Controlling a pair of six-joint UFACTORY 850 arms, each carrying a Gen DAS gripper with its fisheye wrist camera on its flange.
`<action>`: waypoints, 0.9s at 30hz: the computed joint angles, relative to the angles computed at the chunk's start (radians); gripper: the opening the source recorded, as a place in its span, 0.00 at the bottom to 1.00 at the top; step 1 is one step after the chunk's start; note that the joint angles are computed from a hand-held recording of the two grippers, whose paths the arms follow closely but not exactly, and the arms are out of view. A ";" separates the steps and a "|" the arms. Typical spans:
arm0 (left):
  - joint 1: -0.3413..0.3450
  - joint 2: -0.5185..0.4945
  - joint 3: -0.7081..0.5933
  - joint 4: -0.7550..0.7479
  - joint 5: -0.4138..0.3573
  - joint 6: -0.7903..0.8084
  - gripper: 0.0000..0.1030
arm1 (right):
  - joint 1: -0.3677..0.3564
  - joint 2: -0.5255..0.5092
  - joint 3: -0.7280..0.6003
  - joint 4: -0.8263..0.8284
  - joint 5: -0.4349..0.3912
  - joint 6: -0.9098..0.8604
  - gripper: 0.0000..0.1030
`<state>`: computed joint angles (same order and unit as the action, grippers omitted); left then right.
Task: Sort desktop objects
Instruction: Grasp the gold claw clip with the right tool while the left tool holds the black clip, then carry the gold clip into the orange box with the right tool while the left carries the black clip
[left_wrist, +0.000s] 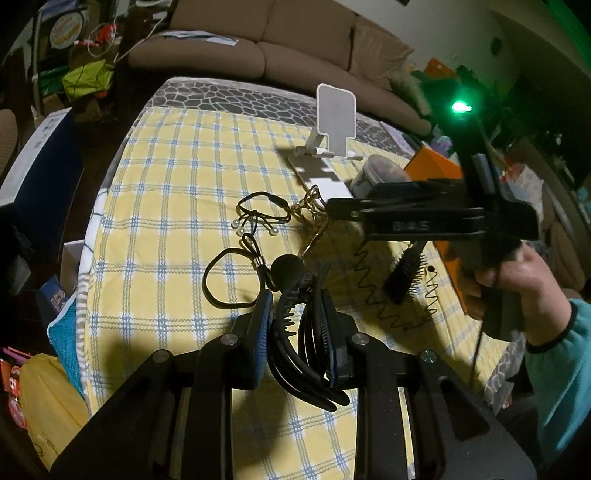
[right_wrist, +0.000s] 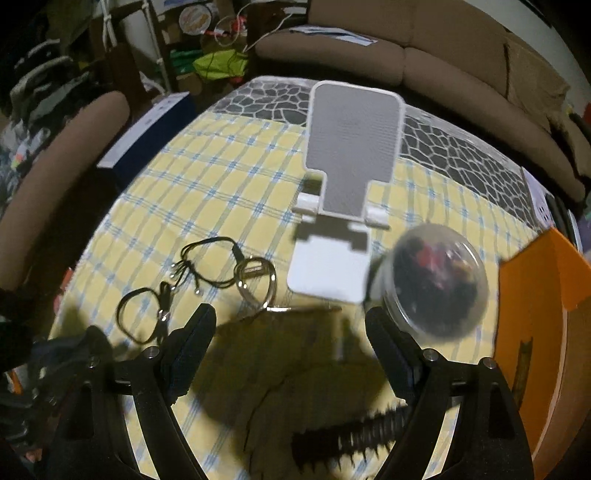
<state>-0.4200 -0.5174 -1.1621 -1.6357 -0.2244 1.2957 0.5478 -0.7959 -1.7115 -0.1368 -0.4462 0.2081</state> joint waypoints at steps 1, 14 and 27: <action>0.000 -0.001 -0.001 0.005 -0.001 -0.004 0.22 | 0.003 -0.018 -0.025 -0.019 -0.016 0.006 0.83; 0.003 -0.010 -0.010 0.027 -0.009 -0.023 0.22 | 0.027 -0.155 -0.198 -0.106 -0.151 0.011 0.51; 0.004 0.007 0.005 -0.050 -0.019 0.051 0.22 | 0.015 -0.062 -0.069 0.028 -0.055 -0.046 0.25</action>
